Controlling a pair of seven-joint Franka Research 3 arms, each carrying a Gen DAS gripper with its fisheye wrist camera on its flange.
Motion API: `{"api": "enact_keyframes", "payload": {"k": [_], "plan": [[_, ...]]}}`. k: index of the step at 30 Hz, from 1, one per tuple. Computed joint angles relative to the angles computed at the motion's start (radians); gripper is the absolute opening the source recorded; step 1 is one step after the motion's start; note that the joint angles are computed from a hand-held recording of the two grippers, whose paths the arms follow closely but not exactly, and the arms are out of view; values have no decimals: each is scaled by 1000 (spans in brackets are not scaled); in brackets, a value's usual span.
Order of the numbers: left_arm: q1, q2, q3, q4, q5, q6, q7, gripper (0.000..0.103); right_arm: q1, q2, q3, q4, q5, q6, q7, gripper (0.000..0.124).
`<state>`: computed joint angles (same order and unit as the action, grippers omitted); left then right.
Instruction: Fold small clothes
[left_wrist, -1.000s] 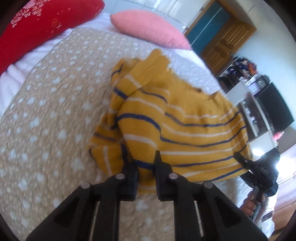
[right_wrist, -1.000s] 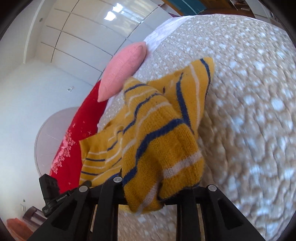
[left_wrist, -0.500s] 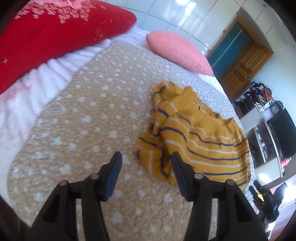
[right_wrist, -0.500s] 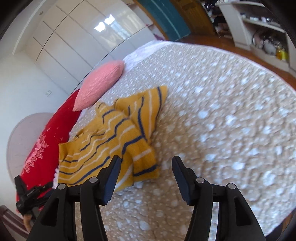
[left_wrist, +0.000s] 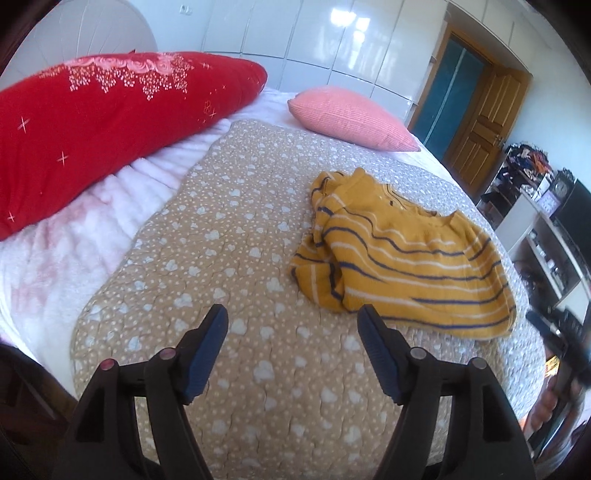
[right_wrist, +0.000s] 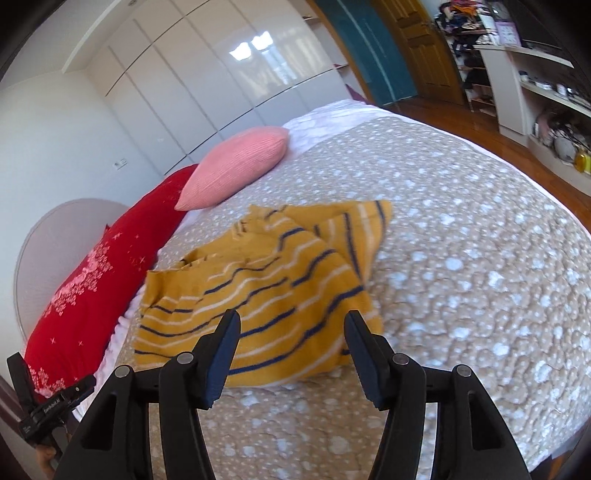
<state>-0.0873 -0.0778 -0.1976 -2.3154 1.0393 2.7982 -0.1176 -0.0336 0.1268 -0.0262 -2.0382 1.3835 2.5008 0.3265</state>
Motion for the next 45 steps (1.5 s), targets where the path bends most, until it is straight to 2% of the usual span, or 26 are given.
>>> {"api": "enact_keyframes", "payload": {"k": [3,5,6,9,11,14,17,21,24,27,33,38,42,45], "plan": [[-13,0,-11,2,-5,-34,19,73,4,17,9,28,-27,-74,4,63],[-22,3,-15,5,-11,-48,32,73,7,44,16,58,-57,-129,8,52],[-25,6,-15,6,-15,-48,37,74,12,57,21,70,-76,-127,15,43],[-32,11,-13,5,-24,-40,47,74,38,117,41,117,-150,-81,64,41],[-34,12,-10,2,-37,-39,52,75,56,186,45,172,-244,-46,163,41],[-30,-1,-5,-15,-43,-33,36,75,33,269,63,246,-331,-79,254,37],[-16,-31,-7,-45,-9,-27,-13,78,18,234,85,222,-352,-58,256,37],[4,-48,-11,-72,23,-16,-49,78,13,162,112,184,-285,-37,172,39],[14,-55,-15,-84,45,-9,-60,78,50,146,118,204,-304,-47,165,39],[18,-72,-22,-101,71,-26,-72,78,122,188,126,267,-409,-18,225,39],[39,-140,-26,-176,105,-33,-108,78,275,413,120,535,-735,17,523,39],[78,-191,-21,-242,113,-16,-138,78,373,620,93,810,-969,-50,736,42],[129,-200,-15,-274,150,42,-203,78,372,672,114,910,-1058,-96,753,46],[154,-192,-15,-279,181,78,-237,78,336,583,152,794,-1038,-49,691,45]]}}
